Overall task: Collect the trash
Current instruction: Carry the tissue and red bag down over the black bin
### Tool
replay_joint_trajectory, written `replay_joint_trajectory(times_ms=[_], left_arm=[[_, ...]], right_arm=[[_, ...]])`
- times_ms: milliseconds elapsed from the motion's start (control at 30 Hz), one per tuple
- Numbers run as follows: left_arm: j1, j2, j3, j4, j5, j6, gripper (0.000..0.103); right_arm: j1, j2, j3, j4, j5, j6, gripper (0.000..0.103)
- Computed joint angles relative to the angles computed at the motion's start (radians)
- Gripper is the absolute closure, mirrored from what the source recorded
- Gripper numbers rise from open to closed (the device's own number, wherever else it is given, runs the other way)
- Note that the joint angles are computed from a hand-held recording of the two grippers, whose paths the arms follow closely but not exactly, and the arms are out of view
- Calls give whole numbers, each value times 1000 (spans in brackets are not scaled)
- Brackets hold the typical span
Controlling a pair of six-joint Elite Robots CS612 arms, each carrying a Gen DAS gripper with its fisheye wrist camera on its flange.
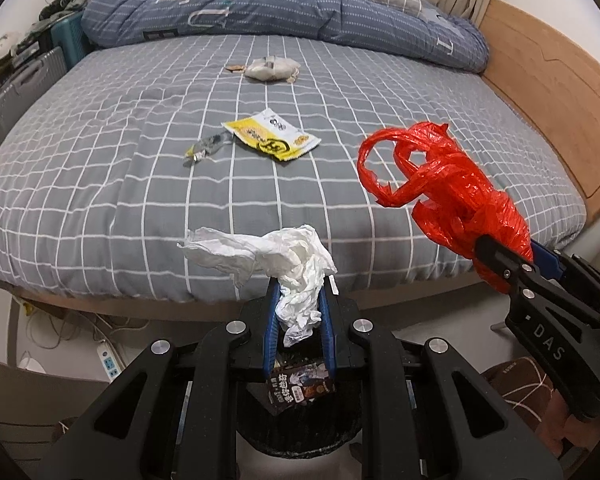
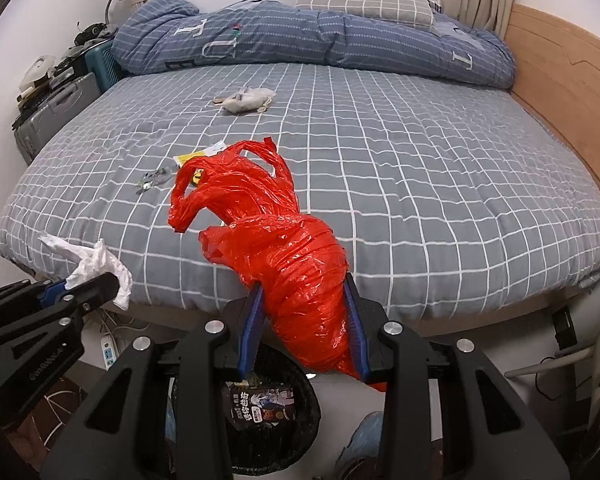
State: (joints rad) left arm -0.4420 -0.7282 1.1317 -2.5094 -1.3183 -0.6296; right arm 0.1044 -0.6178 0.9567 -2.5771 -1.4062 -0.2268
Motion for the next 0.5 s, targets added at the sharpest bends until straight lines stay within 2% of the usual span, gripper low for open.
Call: replay_joint_trajectory(times_ms=[500], left_arm=[[-9,-22,85,-27,-31,-38,86]], right_arm=[[-1,-52,128,-13,9,-34,68]])
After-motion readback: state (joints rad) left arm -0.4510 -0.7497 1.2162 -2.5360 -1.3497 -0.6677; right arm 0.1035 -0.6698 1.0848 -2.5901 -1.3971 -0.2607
